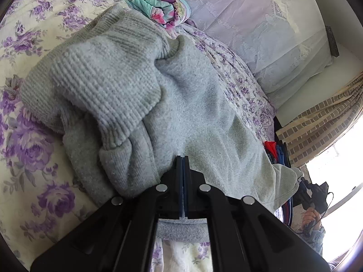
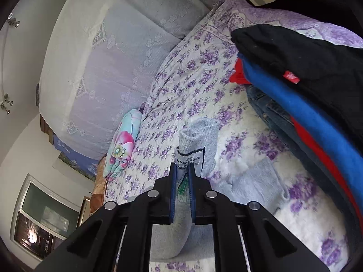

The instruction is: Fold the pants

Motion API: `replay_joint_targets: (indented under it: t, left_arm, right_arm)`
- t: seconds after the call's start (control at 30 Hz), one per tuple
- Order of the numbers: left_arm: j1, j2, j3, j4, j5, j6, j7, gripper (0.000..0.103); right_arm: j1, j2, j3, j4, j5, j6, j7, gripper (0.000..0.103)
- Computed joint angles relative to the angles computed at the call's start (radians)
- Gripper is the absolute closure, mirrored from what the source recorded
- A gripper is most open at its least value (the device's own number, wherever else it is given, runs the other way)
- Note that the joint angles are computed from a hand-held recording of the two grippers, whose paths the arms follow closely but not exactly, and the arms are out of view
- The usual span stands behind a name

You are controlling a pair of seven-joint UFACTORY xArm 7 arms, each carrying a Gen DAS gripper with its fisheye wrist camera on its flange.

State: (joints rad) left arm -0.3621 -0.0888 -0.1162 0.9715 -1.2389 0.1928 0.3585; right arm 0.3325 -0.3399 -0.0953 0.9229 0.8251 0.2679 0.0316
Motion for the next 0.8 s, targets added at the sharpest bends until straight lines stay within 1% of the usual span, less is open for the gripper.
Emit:
replay_joint_targets:
  t: [0.07, 0.13, 0.2, 0.23, 0.27, 0.33, 0.37, 0.4, 0.43, 0.47, 0.5, 0.53, 0.57, 0.6, 0.7, 0.77, 0.8]
  left_arm:
    - [0.0, -0.002, 0.001, -0.002, -0.005, 0.001, 0.006, 0.102]
    - [0.001, -0.002, 0.0, -0.003, 0.0, 0.001, -0.001, 0.102]
    - [0.001, -0.006, 0.001, -0.007, 0.002, 0.002, -0.006, 0.102]
    - [0.002, -0.008, 0.002, -0.009, 0.005, 0.004, -0.01, 0.102]
    - [0.002, -0.007, 0.0, -0.009, 0.017, 0.003, -0.024, 0.102]
    - [0.001, -0.008, 0.002, -0.01, 0.026, 0.002, -0.033, 0.102]
    - [0.001, -0.007, 0.002, -0.009, 0.032, 0.003, -0.04, 0.102]
    - [0.0, -0.007, 0.003, -0.007, 0.03, 0.004, -0.038, 0.102]
    - [0.0, -0.008, 0.004, -0.009, 0.029, 0.004, -0.036, 0.102]
    - [-0.001, -0.007, 0.004, -0.008, 0.029, 0.003, -0.036, 0.102]
    - [-0.001, -0.007, 0.004, -0.007, 0.031, 0.003, -0.038, 0.102]
    - [-0.001, -0.007, 0.004, -0.008, 0.032, 0.002, -0.039, 0.102]
    - [-0.001, -0.007, 0.005, -0.008, 0.034, 0.002, -0.04, 0.102]
    - [-0.001, -0.007, 0.005, -0.008, 0.035, 0.002, -0.04, 0.102]
    - [-0.002, -0.004, 0.006, -0.004, 0.025, 0.003, -0.028, 0.102]
    - [-0.002, 0.0, 0.004, 0.001, 0.019, 0.0, -0.023, 0.102]
    - [-0.001, 0.0, 0.004, 0.0, 0.019, 0.0, -0.022, 0.102]
  right_arm:
    - [-0.037, -0.049, 0.009, -0.079, -0.021, -0.014, 0.055, 0.094]
    - [-0.03, -0.065, -0.025, -0.134, -0.005, 0.001, 0.069, 0.094]
    - [-0.023, -0.075, -0.04, -0.188, 0.03, -0.003, 0.083, 0.09]
    - [0.028, -0.084, -0.079, -0.204, 0.09, -0.009, 0.04, 0.09]
    - [0.059, -0.092, -0.097, -0.213, 0.137, -0.012, 0.001, 0.09]
    - [0.094, -0.107, -0.096, -0.223, 0.195, -0.042, -0.053, 0.09]
    - [0.126, -0.109, -0.11, -0.214, 0.234, -0.051, -0.103, 0.09]
    - [0.149, -0.104, -0.12, -0.198, 0.268, -0.051, -0.143, 0.086]
    - [0.155, -0.09, -0.119, -0.178, 0.289, -0.047, -0.162, 0.08]
    - [0.138, -0.072, -0.101, -0.164, 0.288, -0.047, -0.15, 0.058]
    - [0.104, -0.056, -0.067, -0.155, 0.257, -0.05, -0.107, 0.039]
    - [0.083, -0.039, -0.045, -0.147, 0.232, -0.051, -0.081, 0.038]
    - [0.076, -0.026, -0.04, -0.14, 0.226, -0.041, -0.076, 0.038]
    - [0.076, -0.018, -0.036, -0.137, 0.239, -0.043, -0.074, 0.038]
    - [0.109, 0.017, -0.066, -0.108, 0.381, -0.035, -0.187, 0.038]
    - [0.094, 0.062, -0.053, -0.076, 0.416, -0.038, -0.21, 0.038]
    - [0.09, 0.083, -0.05, -0.059, 0.445, -0.04, -0.24, 0.042]
